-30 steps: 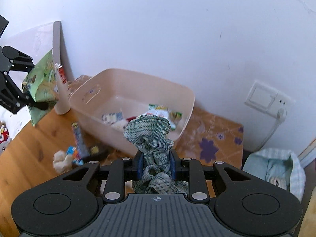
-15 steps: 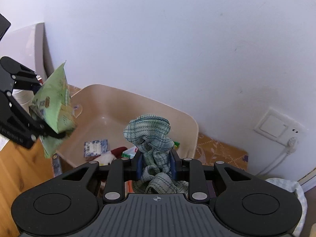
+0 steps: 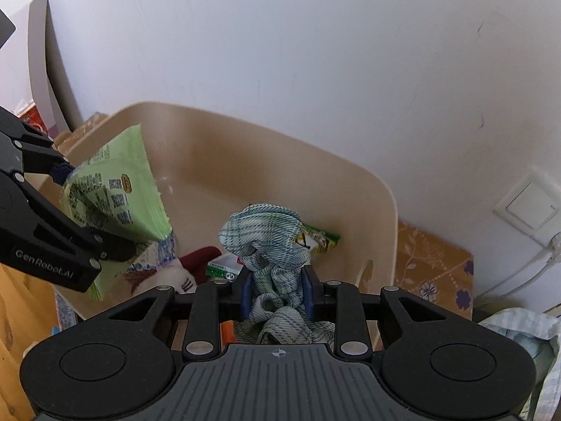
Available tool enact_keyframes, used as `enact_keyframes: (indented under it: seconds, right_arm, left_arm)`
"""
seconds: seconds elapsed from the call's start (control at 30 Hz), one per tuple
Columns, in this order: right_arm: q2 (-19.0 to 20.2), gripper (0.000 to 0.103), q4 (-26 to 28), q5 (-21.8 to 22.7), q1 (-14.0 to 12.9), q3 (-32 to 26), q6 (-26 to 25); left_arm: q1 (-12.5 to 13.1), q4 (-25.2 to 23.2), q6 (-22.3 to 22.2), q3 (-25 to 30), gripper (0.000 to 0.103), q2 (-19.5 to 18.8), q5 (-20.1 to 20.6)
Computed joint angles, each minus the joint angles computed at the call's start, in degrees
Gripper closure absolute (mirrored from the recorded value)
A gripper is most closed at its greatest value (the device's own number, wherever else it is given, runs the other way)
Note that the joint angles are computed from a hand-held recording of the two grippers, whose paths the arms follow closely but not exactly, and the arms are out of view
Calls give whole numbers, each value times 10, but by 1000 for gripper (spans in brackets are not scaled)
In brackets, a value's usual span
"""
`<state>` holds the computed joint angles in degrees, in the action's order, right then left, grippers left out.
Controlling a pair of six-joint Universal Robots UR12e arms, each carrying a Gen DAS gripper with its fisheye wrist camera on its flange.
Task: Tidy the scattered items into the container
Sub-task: 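Carry the chip bag and plaid scrunchie into the basket and release both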
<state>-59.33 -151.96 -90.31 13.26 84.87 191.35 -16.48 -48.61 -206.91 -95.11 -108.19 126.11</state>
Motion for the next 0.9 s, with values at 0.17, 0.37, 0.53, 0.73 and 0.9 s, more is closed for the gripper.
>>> enact_keyframes:
  seconds: [0.17, 0.37, 0.53, 0.73, 0.9]
  right_arm:
    - [5, 54, 12, 1, 1, -3, 14]
    - [-1, 29, 6, -9, -1, 5, 32]
    - [-14, 15, 1, -15, 0, 14, 35]
    - [-38, 8, -24, -39, 4, 32, 36]
    - [-60, 3, -52, -53, 8, 57, 41]
  left_arm:
    - [6, -22, -13, 0, 33, -2, -11]
    - [4, 3, 20, -11, 25, 0, -19]
    - [-5, 33, 35, -22, 24, 10, -15]
    - [-23, 38, 68, -19, 24, 12, 17]
    - [-34, 54, 72, -29, 24, 24, 29]
